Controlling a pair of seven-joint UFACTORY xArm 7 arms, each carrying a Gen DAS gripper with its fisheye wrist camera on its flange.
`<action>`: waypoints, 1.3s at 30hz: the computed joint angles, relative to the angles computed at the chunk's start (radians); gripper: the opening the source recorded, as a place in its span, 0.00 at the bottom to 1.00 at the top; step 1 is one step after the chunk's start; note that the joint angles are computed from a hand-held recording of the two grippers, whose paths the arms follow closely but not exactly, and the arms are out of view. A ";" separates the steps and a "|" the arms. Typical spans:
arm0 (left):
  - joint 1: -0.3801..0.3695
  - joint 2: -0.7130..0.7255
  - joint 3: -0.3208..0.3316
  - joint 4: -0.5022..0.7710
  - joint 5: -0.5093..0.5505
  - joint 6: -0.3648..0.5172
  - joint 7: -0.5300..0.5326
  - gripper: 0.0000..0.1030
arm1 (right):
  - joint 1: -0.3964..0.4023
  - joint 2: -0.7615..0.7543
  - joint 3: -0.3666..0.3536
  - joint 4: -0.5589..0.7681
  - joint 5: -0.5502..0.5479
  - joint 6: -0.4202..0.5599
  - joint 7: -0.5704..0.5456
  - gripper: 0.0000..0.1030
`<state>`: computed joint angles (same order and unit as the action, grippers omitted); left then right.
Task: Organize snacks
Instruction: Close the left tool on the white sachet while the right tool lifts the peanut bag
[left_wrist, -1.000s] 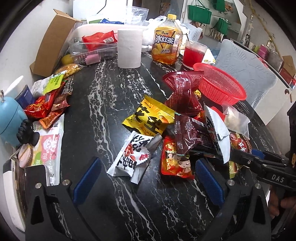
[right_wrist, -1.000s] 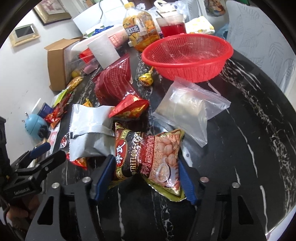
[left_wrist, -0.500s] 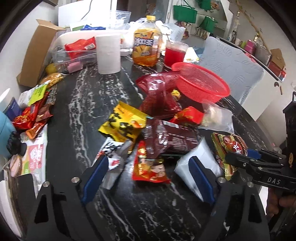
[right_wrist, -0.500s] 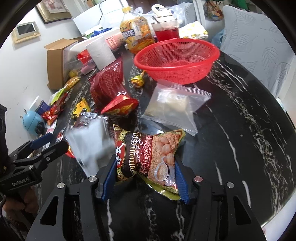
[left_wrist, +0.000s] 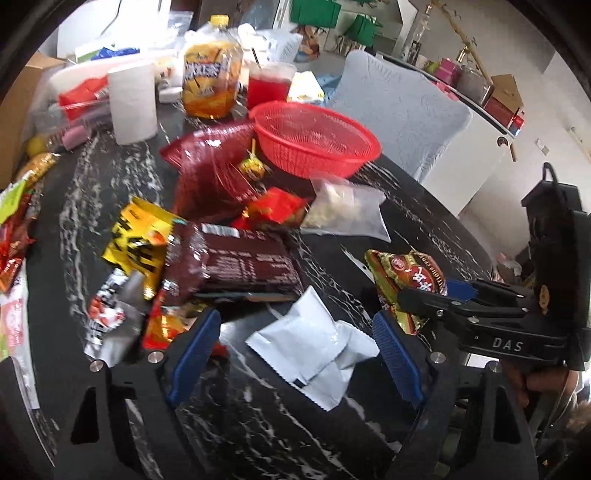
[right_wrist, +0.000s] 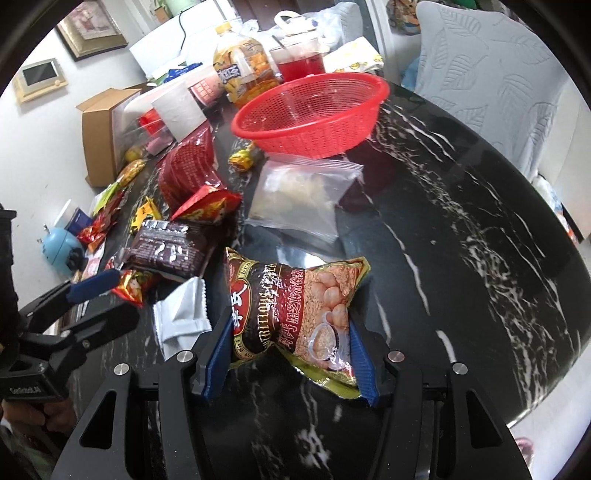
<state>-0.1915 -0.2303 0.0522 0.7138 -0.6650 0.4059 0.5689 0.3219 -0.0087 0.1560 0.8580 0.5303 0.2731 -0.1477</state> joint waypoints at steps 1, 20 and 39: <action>-0.001 0.002 -0.002 0.001 0.001 0.006 -0.003 0.82 | -0.001 -0.008 -0.001 -0.009 0.003 0.000 -0.004 0.54; 0.009 0.083 -0.045 0.068 0.123 0.075 0.131 0.82 | 0.017 -0.058 -0.037 -0.064 0.131 -0.007 -0.132 0.55; 0.035 0.070 -0.043 0.067 0.080 0.176 0.270 0.82 | 0.020 -0.054 -0.031 -0.066 0.081 -0.017 -0.097 0.55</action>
<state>-0.1560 -0.1602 0.0089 0.7805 -0.5853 0.5814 0.8391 0.3416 -0.0631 0.1251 0.7919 0.6109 0.2565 -0.2442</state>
